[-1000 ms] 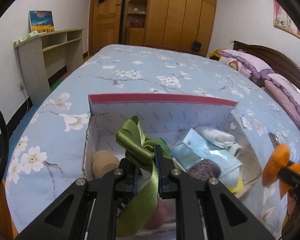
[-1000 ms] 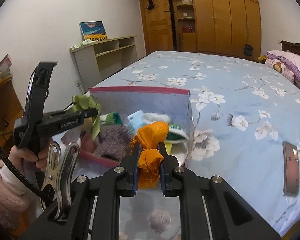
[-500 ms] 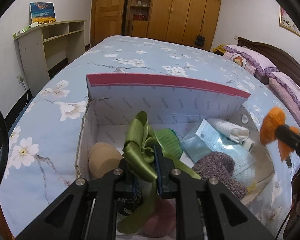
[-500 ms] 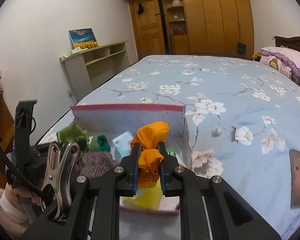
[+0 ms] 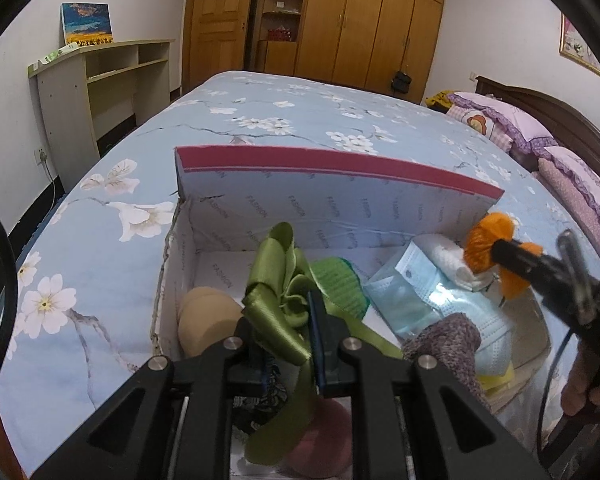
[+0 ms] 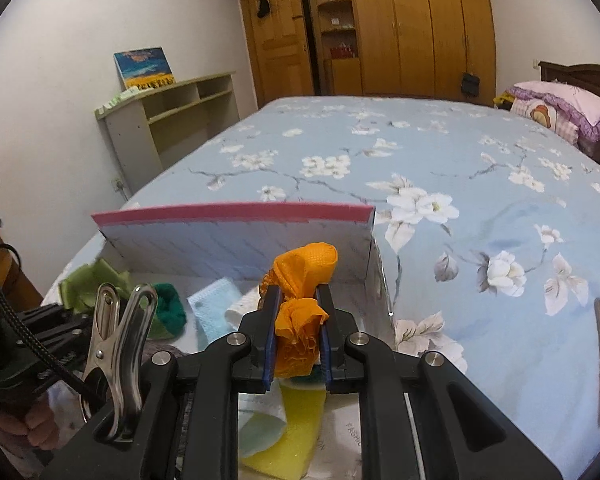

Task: Organize soft objects
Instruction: 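Open the left gripper to release the bow while the right releases the orange flower in the box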

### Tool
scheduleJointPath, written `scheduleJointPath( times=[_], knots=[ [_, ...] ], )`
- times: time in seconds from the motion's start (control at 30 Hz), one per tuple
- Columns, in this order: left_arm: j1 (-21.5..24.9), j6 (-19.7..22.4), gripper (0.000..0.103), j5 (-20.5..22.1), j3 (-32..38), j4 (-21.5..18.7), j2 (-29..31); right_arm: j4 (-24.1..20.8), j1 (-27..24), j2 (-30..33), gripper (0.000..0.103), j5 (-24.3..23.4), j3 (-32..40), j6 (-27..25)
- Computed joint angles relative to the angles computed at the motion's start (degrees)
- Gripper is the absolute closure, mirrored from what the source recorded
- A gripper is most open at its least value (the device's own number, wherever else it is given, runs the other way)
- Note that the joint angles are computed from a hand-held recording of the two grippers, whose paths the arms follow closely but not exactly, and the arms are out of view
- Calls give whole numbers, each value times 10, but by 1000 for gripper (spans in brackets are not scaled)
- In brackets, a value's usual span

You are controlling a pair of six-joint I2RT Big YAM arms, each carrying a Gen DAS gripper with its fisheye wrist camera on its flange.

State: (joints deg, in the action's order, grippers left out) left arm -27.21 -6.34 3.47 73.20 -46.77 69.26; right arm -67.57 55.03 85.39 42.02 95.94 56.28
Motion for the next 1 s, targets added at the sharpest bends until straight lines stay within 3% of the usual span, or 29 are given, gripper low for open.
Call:
scheduleJointPath(
  times=[0.17, 0.3, 0.53, 0.63, 0.7, 0.93, 1.0],
  knots=[
    [-2, 0, 88, -5, 0, -2, -3, -9, -5, 7, 83, -25, 1, -7],
    [-7, -2, 65, -25, 3, -5, -3, -16, -2, 12, 71, -35, 8, -14],
    [-9, -13, 56, -21, 15, -25, -2, -19, 5, 13, 54, -26, 13, -10],
    [-15, -12, 46, -31, 16, -30, -8, -13, 12, 9, 47, -16, 15, -16],
    [-21, -16, 32, -43, 15, -32, -13, -14, 17, 7, 46, -5, 18, -19],
    [-24, -21, 30, -56, 14, -38, -29, -23, 31, 5, 44, -2, 29, -7],
    [-26, -21, 25, -56, 12, -41, -35, -25, 37, 3, 43, 2, 28, -2]
  ],
)
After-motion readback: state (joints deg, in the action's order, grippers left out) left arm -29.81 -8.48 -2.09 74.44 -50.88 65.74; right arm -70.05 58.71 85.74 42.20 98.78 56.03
